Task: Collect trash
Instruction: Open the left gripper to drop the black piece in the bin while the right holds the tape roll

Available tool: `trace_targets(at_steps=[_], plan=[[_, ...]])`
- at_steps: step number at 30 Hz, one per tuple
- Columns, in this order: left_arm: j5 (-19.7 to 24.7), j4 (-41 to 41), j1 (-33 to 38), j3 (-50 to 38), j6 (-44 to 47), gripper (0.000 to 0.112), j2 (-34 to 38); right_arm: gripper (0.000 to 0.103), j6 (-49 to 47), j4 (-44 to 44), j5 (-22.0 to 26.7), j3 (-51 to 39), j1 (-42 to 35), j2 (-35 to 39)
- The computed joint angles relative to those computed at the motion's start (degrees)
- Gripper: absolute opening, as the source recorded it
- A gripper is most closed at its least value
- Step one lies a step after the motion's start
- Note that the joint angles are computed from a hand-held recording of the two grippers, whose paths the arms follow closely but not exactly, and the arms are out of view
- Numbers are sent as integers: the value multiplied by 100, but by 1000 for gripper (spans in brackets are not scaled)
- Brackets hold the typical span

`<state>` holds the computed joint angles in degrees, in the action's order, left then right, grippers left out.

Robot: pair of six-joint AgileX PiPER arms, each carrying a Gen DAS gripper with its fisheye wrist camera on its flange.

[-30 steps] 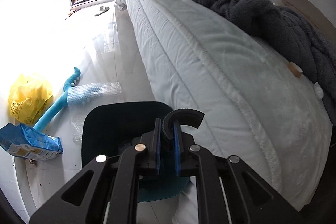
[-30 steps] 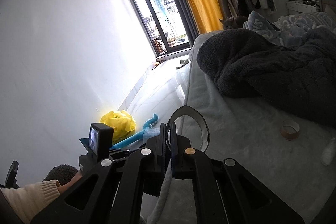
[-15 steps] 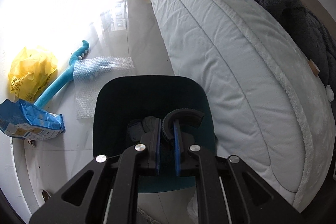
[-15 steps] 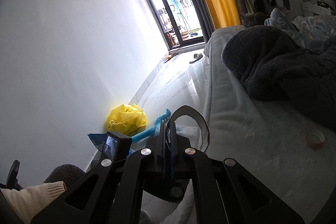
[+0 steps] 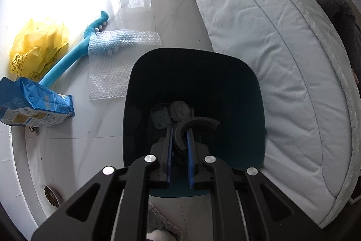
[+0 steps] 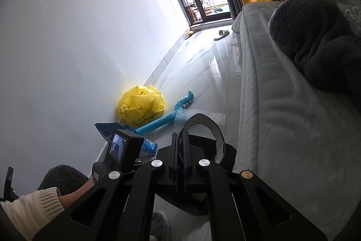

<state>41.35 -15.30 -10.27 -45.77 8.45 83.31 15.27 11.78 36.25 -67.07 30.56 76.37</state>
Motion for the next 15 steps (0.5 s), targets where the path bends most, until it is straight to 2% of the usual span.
trace_targets(at_steps=[1, 2, 4, 8, 15], plan=[[28, -105, 109, 6, 128, 17, 27, 4, -35, 61, -20, -41, 12, 89], [66, -168, 196, -6, 223, 29, 56, 4, -60, 92, -27, -80, 23, 180], [111, -201, 310, -10, 334, 41, 59, 4, -100, 150, -24, -165, 42, 372], [210, -410, 631, -33, 656, 52, -19, 4, -224, 321, -32, -276, 17, 764], [328, -473, 1049, -160, 920, 60, -314, 4, -292, 504, -98, -454, -12, 1359]])
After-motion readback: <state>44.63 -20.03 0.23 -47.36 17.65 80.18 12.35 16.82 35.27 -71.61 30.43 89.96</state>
